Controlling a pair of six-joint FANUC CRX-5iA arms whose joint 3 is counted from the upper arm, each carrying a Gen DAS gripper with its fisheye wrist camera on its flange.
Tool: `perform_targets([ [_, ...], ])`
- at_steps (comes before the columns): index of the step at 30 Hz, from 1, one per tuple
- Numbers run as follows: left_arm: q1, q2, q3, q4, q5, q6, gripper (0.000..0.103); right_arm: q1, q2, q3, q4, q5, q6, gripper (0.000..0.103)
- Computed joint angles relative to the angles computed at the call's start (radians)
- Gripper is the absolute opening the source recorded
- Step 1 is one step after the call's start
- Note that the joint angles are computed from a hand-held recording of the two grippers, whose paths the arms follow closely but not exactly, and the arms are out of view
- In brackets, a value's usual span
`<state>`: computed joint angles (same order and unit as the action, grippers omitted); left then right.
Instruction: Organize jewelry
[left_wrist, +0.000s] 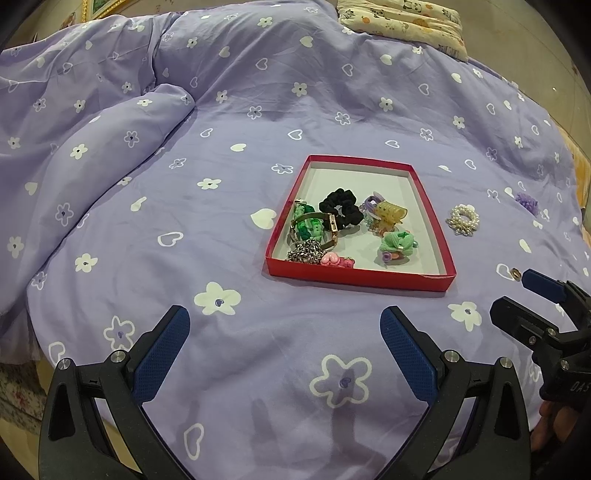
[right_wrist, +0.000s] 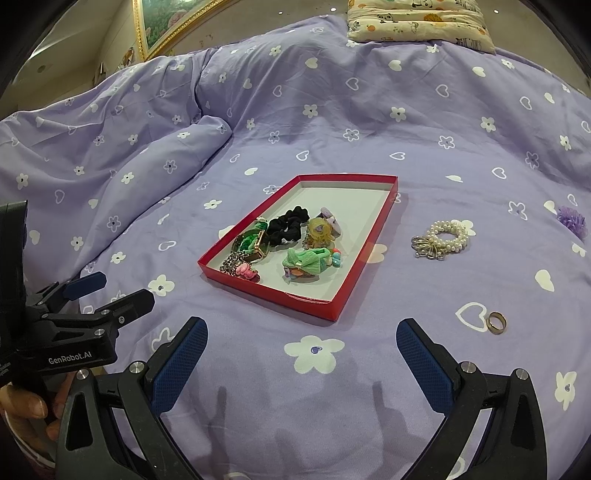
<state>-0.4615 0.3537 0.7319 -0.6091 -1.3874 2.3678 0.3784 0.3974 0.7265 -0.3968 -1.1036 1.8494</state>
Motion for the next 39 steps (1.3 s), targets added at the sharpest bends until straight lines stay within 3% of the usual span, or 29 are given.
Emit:
perform_targets([
  [39, 0.024, 0.042, 0.053, 0.036, 0.002, -0.050, 0.103, -0.009, 0.039, 0.058, -0.004, -0.039, -0.024, 0.103],
])
